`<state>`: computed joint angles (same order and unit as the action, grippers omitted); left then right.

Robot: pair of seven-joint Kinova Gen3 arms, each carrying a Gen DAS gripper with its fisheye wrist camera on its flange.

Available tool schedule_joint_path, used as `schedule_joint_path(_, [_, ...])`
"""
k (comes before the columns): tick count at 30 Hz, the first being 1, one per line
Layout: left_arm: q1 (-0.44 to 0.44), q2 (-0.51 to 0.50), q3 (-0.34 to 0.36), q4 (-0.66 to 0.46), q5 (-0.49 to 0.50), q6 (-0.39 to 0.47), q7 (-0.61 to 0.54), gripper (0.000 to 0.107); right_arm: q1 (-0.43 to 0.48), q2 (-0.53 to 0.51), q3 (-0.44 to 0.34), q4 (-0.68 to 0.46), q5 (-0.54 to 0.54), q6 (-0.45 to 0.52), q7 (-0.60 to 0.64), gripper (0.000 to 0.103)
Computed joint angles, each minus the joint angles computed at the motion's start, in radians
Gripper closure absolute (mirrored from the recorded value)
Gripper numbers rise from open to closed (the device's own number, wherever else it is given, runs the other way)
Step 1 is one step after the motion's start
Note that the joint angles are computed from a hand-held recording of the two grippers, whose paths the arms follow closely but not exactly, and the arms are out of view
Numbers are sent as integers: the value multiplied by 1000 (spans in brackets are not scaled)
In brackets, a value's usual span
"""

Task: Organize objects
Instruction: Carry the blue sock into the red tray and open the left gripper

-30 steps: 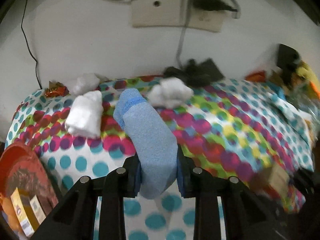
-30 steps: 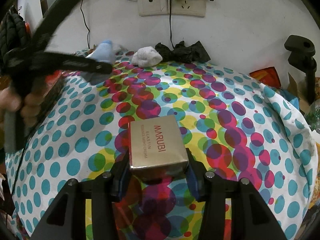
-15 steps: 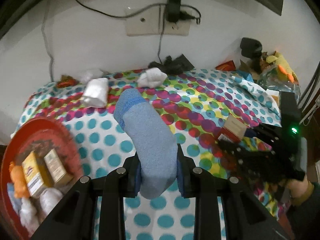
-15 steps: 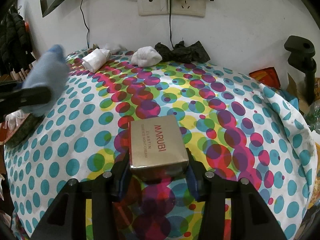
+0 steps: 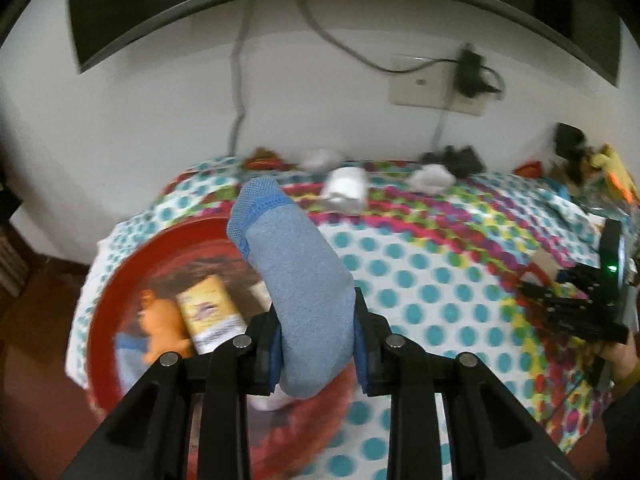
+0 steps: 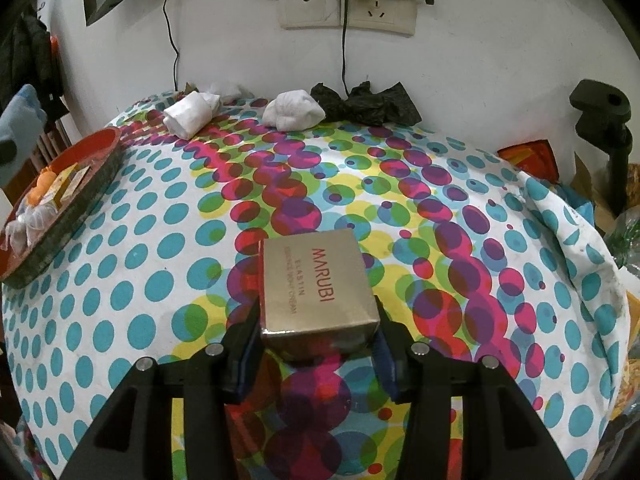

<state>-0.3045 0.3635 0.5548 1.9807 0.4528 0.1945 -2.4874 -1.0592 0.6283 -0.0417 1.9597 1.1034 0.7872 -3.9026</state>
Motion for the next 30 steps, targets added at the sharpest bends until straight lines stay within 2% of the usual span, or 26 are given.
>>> schedule_joint_path(5, [29, 16, -112, -29, -26, -5, 54, 82, 2, 4, -1, -13, -18, 10, 28, 54])
schedule_joint_path(10, [38, 58, -204, -90, -68, 28, 131, 81, 1, 4, 2, -12, -22, 9, 36, 54])
schedule_joint_path(15, [115, 115, -349, -179, -132, 70, 274, 81, -1, 4, 4, -12, -23, 8, 36, 54])
schedule_joint_path(20, [171, 169, -443, -263, -210, 108, 403, 81, -1, 4, 5, -12, -23, 7, 36, 54])
schedule_joint_path(26, [182, 223, -456, -333, -273, 141, 489, 77, -1, 4, 6, -11, -22, 7, 36, 54])
schedule_joint_path(30, [166, 249, -435, -365, -290, 156, 505, 75, -1, 4, 6, -12, -22, 7, 36, 54])
